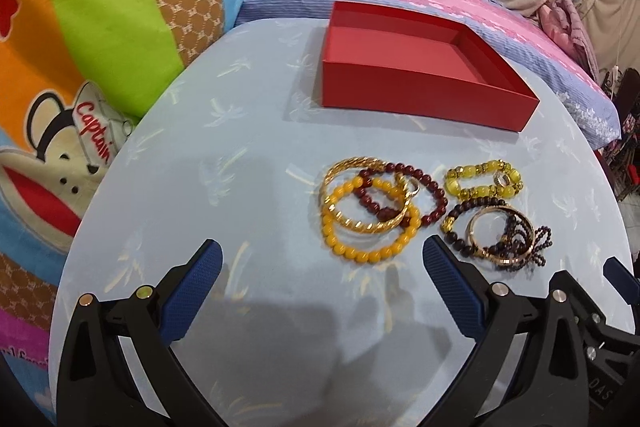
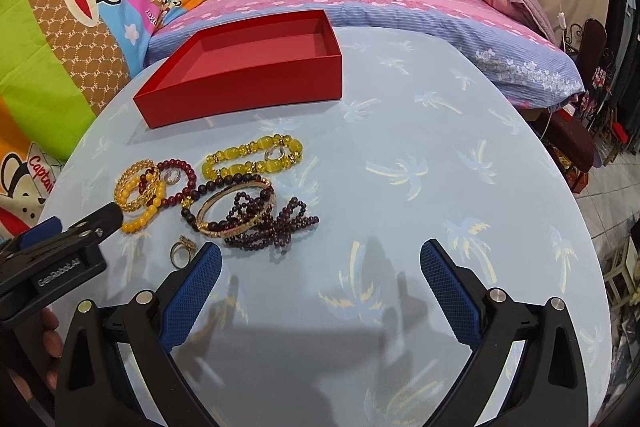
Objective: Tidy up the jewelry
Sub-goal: 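Grasp the gold twisted cuff with the left tool while the right grasps the rose-gold bangle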
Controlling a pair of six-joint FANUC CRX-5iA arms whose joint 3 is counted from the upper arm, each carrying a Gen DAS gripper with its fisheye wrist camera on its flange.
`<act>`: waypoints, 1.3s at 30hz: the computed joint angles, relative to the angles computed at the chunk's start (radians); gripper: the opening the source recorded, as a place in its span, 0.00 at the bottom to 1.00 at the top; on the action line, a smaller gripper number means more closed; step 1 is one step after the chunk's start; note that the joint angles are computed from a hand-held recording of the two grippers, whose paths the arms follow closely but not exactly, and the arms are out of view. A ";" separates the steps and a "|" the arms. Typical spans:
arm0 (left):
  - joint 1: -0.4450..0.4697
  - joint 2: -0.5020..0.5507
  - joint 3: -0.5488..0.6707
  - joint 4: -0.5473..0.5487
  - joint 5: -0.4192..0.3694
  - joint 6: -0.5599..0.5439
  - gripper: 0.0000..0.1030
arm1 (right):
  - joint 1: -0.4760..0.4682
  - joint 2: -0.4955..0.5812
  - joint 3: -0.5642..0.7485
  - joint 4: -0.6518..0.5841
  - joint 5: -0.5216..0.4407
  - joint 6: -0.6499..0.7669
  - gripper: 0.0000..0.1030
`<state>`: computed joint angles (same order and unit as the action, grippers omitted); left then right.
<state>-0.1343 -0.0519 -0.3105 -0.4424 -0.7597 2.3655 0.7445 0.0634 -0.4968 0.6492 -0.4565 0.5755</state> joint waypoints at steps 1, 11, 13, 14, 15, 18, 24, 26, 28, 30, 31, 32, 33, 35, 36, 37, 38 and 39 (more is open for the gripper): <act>0.003 0.014 0.009 0.002 0.003 -0.010 0.93 | -0.002 0.007 0.009 -0.010 0.000 0.009 0.93; 0.064 0.106 0.043 0.122 0.079 -0.155 0.79 | -0.016 0.056 0.068 -0.082 -0.016 0.068 0.93; 0.079 0.105 0.026 0.169 0.104 -0.203 0.71 | -0.017 0.064 0.079 -0.095 -0.022 0.079 0.93; 0.084 0.102 0.018 0.190 0.115 -0.223 0.66 | -0.018 0.069 0.086 -0.105 -0.025 0.087 0.93; 0.089 0.100 0.010 0.211 0.126 -0.245 0.61 | -0.018 0.073 0.092 -0.112 -0.027 0.093 0.93; 0.092 0.095 0.000 0.230 0.139 -0.263 0.53 | -0.018 0.080 0.102 -0.122 -0.030 0.103 0.93; 0.098 0.065 -0.032 0.273 0.167 -0.303 0.53 | -0.011 0.082 0.105 -0.129 -0.025 0.117 0.93; 0.098 0.051 -0.038 0.271 0.165 -0.299 0.53 | -0.007 0.084 0.113 -0.150 -0.026 0.142 0.93; 0.094 0.038 -0.036 0.245 0.153 -0.272 0.53 | -0.001 0.088 0.125 -0.171 -0.027 0.171 0.93; 0.093 0.027 -0.034 0.225 0.140 -0.249 0.53 | 0.004 0.093 0.137 -0.189 -0.029 0.201 0.93; 0.095 0.022 -0.034 0.217 0.131 -0.240 0.53 | 0.007 0.097 0.143 -0.195 -0.028 0.214 0.93; 0.099 0.017 -0.036 0.216 0.126 -0.235 0.53 | 0.011 0.102 0.148 -0.198 -0.027 0.225 0.93; 0.105 0.012 -0.040 0.217 0.122 -0.231 0.53 | 0.014 0.107 0.153 -0.198 -0.027 0.232 0.93; 0.114 0.002 -0.049 0.220 0.117 -0.226 0.53 | 0.019 0.118 0.163 -0.203 -0.026 0.250 0.91; 0.118 -0.003 -0.053 0.219 0.115 -0.224 0.53 | 0.021 0.124 0.170 -0.209 -0.026 0.261 0.90; 0.120 -0.005 -0.053 0.211 0.110 -0.216 0.53 | 0.024 0.130 0.178 -0.217 -0.029 0.276 0.88; 0.121 -0.006 -0.054 0.208 0.108 -0.214 0.53 | 0.027 0.138 0.188 -0.226 -0.033 0.292 0.87; 0.123 -0.007 -0.054 0.205 0.105 -0.212 0.53 | 0.029 0.146 0.198 -0.235 -0.037 0.307 0.86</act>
<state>-0.0118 -0.0586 -0.3645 -0.2370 -0.6546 2.1536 0.7732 0.2091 -0.2991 0.4139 -0.4932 0.8824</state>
